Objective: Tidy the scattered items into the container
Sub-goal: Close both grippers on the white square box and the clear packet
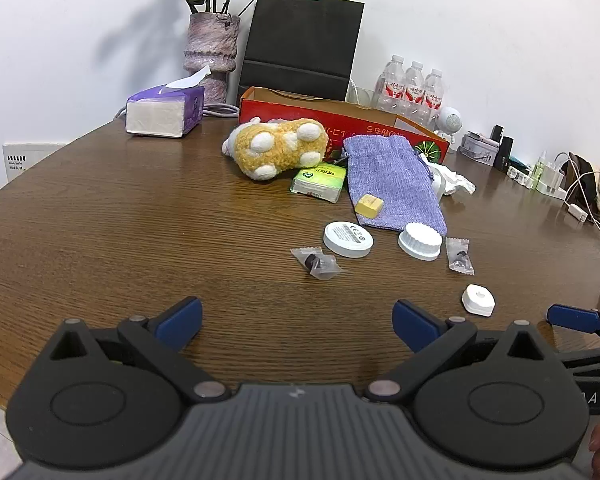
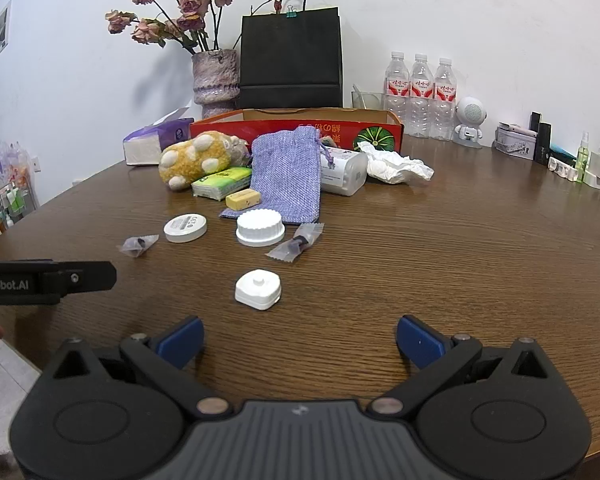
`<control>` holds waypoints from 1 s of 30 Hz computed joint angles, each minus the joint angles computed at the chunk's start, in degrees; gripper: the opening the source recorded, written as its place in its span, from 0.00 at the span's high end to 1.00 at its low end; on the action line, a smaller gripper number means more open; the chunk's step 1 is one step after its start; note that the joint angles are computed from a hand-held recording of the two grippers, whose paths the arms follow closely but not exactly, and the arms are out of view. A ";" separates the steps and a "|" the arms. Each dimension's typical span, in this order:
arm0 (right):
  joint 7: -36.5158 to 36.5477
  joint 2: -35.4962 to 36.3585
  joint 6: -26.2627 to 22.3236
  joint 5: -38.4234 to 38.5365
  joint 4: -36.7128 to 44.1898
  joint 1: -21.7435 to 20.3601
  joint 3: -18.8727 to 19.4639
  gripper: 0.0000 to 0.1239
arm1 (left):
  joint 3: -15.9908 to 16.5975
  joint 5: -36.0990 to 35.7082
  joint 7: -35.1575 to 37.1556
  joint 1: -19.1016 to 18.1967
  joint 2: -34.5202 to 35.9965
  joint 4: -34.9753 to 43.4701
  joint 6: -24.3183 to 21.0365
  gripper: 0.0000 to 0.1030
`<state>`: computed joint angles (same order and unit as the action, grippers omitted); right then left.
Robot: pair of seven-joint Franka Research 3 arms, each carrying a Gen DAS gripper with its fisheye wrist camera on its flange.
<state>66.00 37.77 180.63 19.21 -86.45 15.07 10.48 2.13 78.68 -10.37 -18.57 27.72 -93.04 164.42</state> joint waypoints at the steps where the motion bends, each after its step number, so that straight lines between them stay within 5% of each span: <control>1: -0.05 -0.05 0.10 0.00 -0.11 -0.10 0.13 0.17 | 0.03 0.04 -0.09 0.00 0.00 0.00 0.05 0.00; 16: -0.04 -0.05 0.33 -0.14 -0.25 -0.14 0.18 0.17 | -0.01 -0.07 0.23 0.02 0.05 0.02 -0.01 0.00; 21: 0.90 0.67 1.03 -0.85 0.60 1.79 -2.20 0.17 | -0.70 -4.25 4.80 0.71 0.92 1.21 0.28 0.00; 30: -1.14 3.44 0.25 -1.72 4.53 0.22 0.63 0.20 | 0.56 -12.07 13.70 -0.53 4.25 5.60 -0.03 0.00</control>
